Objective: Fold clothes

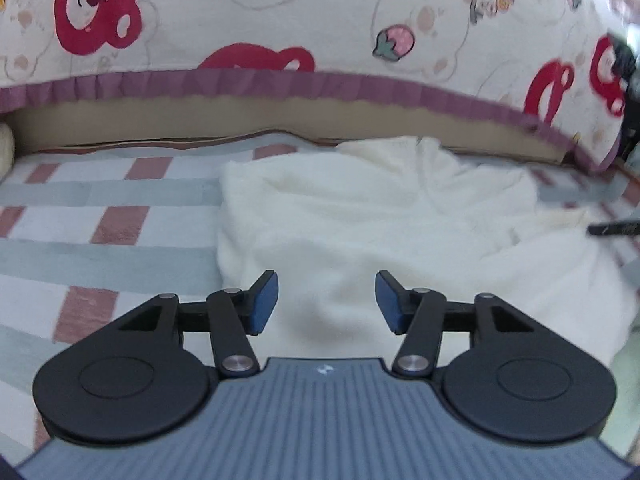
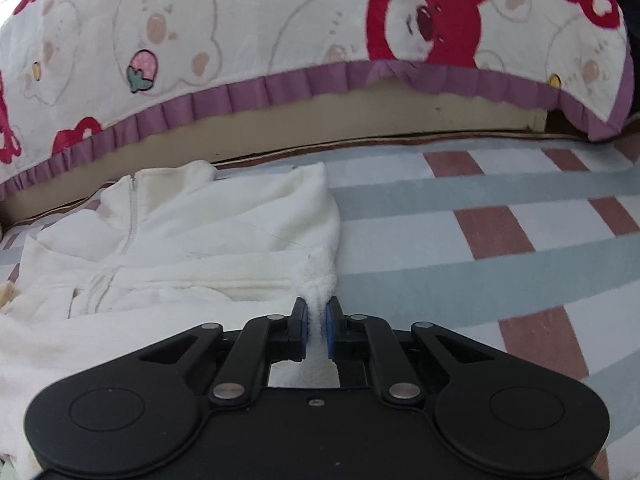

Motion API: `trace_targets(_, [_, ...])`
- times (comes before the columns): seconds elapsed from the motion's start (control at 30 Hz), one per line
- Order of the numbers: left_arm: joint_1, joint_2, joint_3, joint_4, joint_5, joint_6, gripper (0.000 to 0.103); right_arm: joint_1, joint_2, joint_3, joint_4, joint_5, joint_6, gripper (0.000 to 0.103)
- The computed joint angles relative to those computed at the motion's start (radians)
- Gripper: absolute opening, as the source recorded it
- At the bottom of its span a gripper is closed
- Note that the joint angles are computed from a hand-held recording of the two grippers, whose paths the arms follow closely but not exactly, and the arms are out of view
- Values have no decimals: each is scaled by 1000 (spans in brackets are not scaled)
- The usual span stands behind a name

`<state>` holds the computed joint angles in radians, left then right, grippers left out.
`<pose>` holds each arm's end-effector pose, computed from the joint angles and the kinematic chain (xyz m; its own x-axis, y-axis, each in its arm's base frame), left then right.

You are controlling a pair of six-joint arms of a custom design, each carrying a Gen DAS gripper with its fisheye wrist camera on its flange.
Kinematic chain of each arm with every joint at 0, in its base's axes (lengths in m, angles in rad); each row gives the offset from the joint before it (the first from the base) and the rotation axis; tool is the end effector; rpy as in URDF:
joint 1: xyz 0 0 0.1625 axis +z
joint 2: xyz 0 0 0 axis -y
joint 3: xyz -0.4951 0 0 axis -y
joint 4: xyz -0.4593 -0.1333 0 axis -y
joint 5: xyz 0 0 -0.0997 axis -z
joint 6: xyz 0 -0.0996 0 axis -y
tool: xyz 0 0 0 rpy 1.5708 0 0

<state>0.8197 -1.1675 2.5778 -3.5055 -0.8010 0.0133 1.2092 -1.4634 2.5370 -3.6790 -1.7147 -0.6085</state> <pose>-0.1179 -0.4232 0.1525 -0.7547 0.2437 -0.6091 0.6008 0.6295 -0.4926 -0.0329 -0.4235 0.2864 -0.8270 0.1087 0.5515 -0.3559 0.6581 -0.6635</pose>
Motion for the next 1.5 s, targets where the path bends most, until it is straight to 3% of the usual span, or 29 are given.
trace_targets(0.13, [53, 16, -39, 27, -2, -10, 54, 0, 9, 0, -16, -5, -6, 10])
trace_targets(0.27, [111, 36, -92, 66, -22, 14, 68, 3, 27, -5, -36, -40, -6, 10])
trace_targets(0.3, [128, 38, -105, 83, -36, 4, 69, 3, 28, -6, -35, -43, -6, 10])
trace_targets(0.37, [163, 37, -131, 134, -65, -37, 81, 3, 29, -7, -35, -45, -6, 10])
trace_targets(0.43, [195, 27, -150, 190, -96, -116, 81, -6, 18, -3, -27, -20, 3, 10])
trace_targets(0.5, [194, 12, -140, 195, -100, -176, 42, -28, -7, 7, -10, 38, 22, 10])
trace_targets(0.53, [178, 4, -124, 178, -90, -189, 9, -38, -19, 14, -10, 70, 30, 10])
trace_targets(0.57, [147, -1, -100, 141, -61, -179, 5, -49, -31, 24, -21, 107, 36, 10])
trace_targets(0.67, [22, -1, -30, 25, 93, -146, 4, -56, -39, 59, -122, 183, 17, 10])
trace_targets(0.83, [-124, -7, 24, -111, 290, -152, 4, -11, -23, 82, -238, 196, 17, 10])
trace_targets(0.9, [-126, -6, 8, -139, 297, -87, 4, 3, -34, 72, -224, 189, 24, 9])
trace_targets(1.03, [-64, 14, -77, -196, 226, 46, 4, 34, -47, -7, -133, 172, -6, 9])
trace_targets(1.2, [44, 138, -256, -298, 176, 241, 4, 47, 16, -172, -51, 181, -56, 9])
trace_targets(1.3, [118, 240, -367, -316, 186, 320, 7, 47, 118, -290, -14, 113, -87, 10])
trace_targets(1.33, [136, 264, -400, -268, 205, 301, 14, 59, 165, -322, -34, 47, -105, 14])
trace_targets(1.37, [165, 272, -424, -179, 202, 240, 29, 69, 212, -356, -53, -18, -125, 24])
trace_targets(1.43, [211, 239, -420, -11, 105, 80, 31, 95, 309, -418, -150, -177, -206, 30])
trace_targets(1.5, [198, 211, -368, -11, 42, 88, 34, 90, 296, -406, -134, -206, -170, 32])
